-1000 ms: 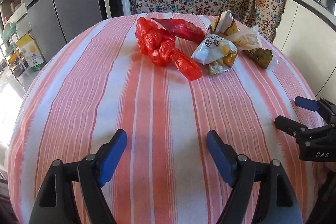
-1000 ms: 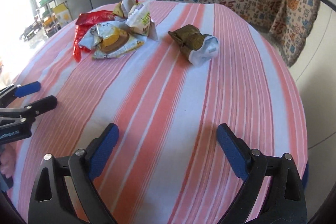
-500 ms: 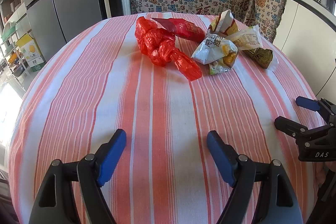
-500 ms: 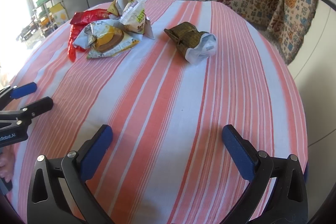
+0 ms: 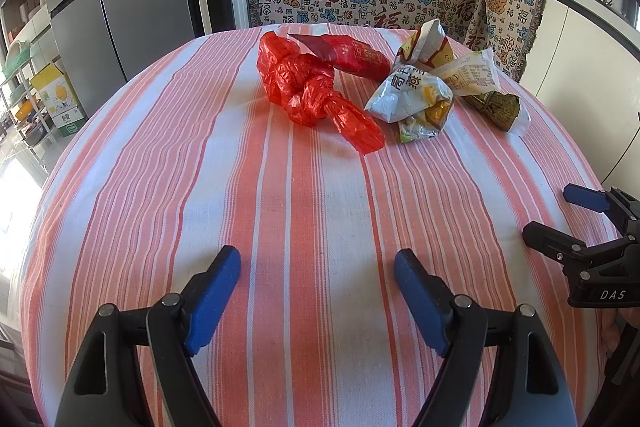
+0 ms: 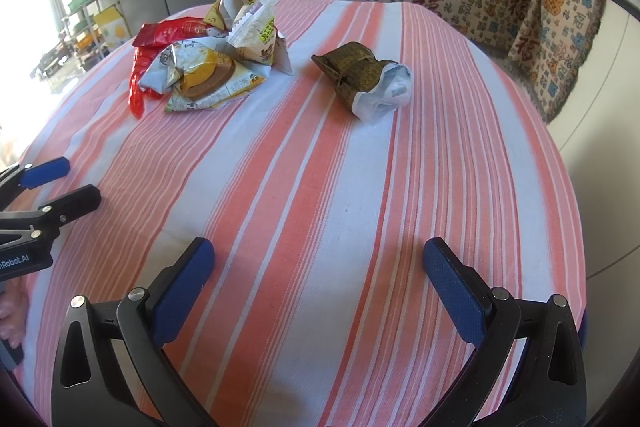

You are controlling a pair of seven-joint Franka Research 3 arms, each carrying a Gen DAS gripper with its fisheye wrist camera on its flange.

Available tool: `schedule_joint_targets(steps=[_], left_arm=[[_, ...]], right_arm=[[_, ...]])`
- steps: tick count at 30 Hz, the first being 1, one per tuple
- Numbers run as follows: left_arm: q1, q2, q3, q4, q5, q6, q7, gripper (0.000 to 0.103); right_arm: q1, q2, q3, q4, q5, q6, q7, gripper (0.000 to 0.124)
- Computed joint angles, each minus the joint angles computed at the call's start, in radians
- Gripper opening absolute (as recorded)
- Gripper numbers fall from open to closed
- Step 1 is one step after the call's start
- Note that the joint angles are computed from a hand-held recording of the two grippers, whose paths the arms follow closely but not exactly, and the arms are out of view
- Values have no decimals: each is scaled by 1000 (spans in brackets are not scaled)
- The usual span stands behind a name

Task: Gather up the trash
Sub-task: 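Return both tools above the table facing the red bag and wrappers, then grasp the red plastic bag with the left tool and lift it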

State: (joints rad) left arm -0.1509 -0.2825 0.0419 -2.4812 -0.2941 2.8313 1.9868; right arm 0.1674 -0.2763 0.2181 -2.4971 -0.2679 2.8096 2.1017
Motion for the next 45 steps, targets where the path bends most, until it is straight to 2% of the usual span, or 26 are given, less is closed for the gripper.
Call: schedule_joint_targets(steps=[10, 12, 14, 18, 21, 23, 24, 25, 26, 28, 30, 35, 37, 39, 41, 43, 45], left_arm=[[1, 10, -11, 17, 7, -6, -19, 81], [-62, 24, 53, 62, -117, -52, 92, 81], [-83, 55, 74, 124, -231, -68, 176, 81], [-34, 172, 24, 279, -263, -60, 127, 81], [15, 265, -23, 374, -184, -74, 14, 81], [40, 312, -46, 426, -167, -103, -15, 78], [52, 326, -58, 440, -166, -107, -18, 67], [66, 334, -71, 450, -188, -118, 4, 38], [83, 340, -82, 463, -199, -153, 16, 39], [114, 304, -108, 426, -262, -147, 73, 39], [139, 255, -119, 392, -236, -173, 100, 38], [154, 111, -77, 329, -175, -390, 202, 39], [142, 58, -66, 279, -154, -422, 244, 42], [120, 15, -65, 209, -141, -388, 265, 43], [98, -3, -75, 143, -123, -296, 250, 48], [85, -8, -88, 88, -81, -201, 200, 59], [65, -4, -84, 50, -53, -121, 173, 66]], right_arm=[[1, -1, 0, -1, -1, -1, 1, 102], [0, 5, -7, 6, 4, -3, -9, 102], [1, 4, -13, 5, 9, -1, -18, 102], [0, 3, -10, 4, 8, -1, -16, 102], [-1, 3, -10, 5, 10, -2, -18, 102], [-1, 3, -9, 4, 10, -1, -17, 102], [-1, 3, -9, 4, 10, -1, -18, 102], [-1, 2, -10, 3, 11, 0, -19, 102], [-1, 2, -9, 4, 11, -1, -20, 102], [-2, 5, -9, 6, 11, -2, -19, 102], [-1, 1, -10, 3, 12, -2, -20, 102], [-2, 1, -9, 3, 12, -3, -19, 102], [-2, 1, -10, 3, 13, -2, -22, 102], [-3, 1, -8, 4, 12, -3, -19, 102], [-3, 1, -10, 3, 12, -3, -22, 102], [-3, 1, -13, 4, 14, -2, -27, 102], [-4, 3, -11, 6, 14, -3, -26, 102]])
